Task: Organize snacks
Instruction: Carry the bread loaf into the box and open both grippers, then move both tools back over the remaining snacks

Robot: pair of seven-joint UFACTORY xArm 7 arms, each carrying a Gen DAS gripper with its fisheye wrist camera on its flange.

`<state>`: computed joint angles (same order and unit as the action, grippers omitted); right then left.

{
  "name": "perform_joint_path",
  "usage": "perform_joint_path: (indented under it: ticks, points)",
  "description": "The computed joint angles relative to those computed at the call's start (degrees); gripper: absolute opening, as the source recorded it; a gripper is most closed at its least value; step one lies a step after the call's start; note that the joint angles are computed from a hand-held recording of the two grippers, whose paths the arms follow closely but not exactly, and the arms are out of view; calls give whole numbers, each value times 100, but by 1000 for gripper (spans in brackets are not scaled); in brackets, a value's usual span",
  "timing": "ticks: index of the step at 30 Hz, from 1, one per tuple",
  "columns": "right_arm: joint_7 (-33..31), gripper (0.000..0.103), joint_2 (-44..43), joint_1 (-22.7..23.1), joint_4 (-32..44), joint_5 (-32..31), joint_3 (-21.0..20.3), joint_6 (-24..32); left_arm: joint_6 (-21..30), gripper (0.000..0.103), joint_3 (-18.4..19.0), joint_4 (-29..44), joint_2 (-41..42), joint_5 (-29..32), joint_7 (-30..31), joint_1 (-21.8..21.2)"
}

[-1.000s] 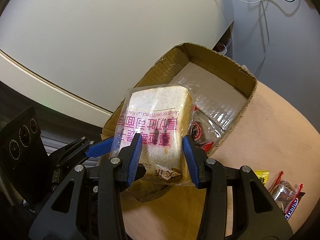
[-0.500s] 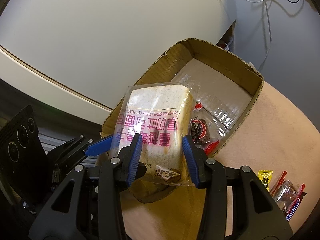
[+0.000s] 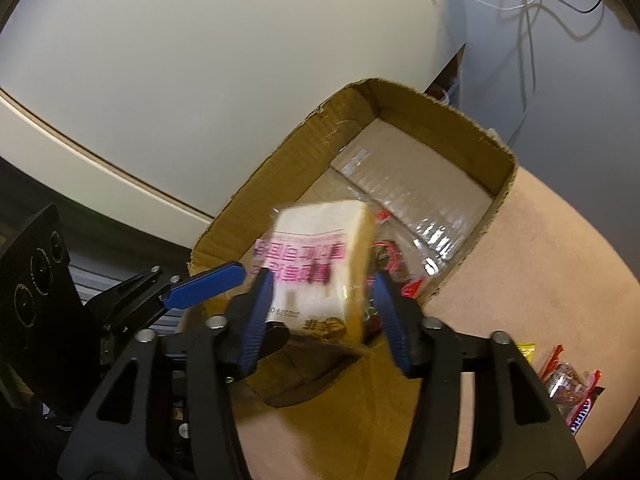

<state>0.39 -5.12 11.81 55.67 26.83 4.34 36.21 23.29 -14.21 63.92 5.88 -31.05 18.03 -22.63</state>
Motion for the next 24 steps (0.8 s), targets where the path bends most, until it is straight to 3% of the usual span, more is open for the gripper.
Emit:
perform_joint_path:
  ticks: [8,11,17,24]
  points:
    - [325,74,-119,-80,-158,-290,-24,-2,-57,57,26,-50,-2,329,-188,-39]
    - [374,74,-359,-109,-444,-190,-89,-224,-153,57,30,-117,-44,470,-300,-67]
    - [714,74,-1154,-278,-1229,-777,-200,-625,-170,57,13,-194,-148,578,-407,-120]
    - [1098,74,-2382,-767,-2206,-1233,-569,-80,-220,57,-66,-207,-217,581,-365,-271]
